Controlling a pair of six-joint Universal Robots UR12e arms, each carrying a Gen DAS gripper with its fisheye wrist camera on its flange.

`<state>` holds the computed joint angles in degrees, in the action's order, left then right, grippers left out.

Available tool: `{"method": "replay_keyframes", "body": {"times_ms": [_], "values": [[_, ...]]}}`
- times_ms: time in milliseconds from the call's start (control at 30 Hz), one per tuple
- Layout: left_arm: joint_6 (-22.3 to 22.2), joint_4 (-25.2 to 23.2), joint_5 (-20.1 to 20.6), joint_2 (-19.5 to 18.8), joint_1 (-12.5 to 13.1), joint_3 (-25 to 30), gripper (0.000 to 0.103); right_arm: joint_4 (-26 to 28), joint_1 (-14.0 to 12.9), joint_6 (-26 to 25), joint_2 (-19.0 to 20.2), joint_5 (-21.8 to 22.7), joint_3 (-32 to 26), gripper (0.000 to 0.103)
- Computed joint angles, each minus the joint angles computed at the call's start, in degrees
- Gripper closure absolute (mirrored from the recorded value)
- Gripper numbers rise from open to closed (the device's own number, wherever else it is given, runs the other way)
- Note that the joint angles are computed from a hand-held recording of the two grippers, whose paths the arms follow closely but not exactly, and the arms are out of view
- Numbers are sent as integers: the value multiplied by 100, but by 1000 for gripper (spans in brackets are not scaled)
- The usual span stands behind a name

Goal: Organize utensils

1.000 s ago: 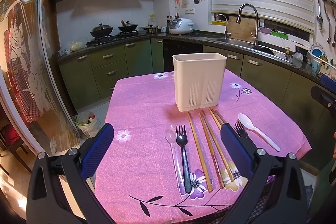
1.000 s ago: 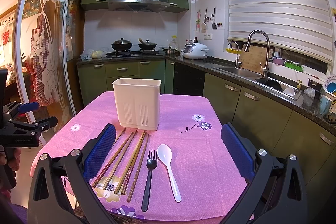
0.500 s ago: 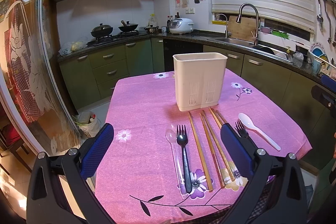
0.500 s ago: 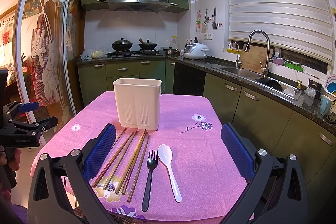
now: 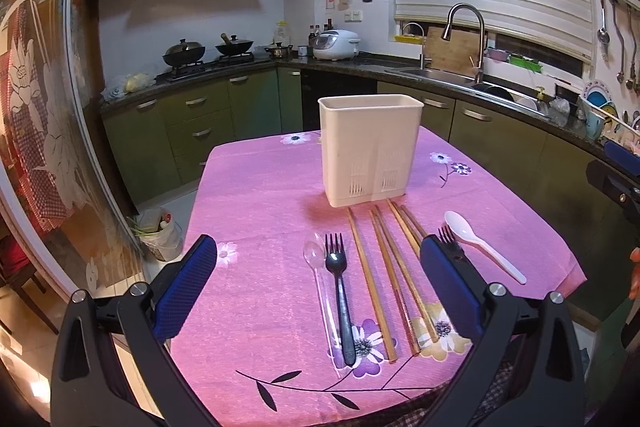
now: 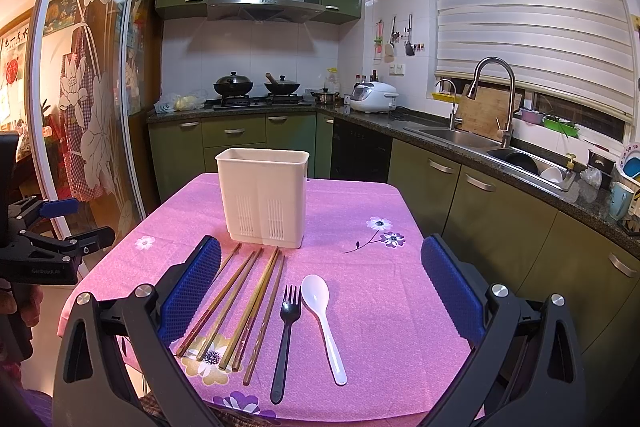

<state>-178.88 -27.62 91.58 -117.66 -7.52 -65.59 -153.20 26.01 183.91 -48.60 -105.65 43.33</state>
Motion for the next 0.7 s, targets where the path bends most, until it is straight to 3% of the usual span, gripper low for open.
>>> {"method": "replay_keyframes", "body": {"times_ms": [700], "values": [[68, 87, 107, -17, -3, 2, 6, -58, 1, 29, -4, -18, 20, 4]]}}
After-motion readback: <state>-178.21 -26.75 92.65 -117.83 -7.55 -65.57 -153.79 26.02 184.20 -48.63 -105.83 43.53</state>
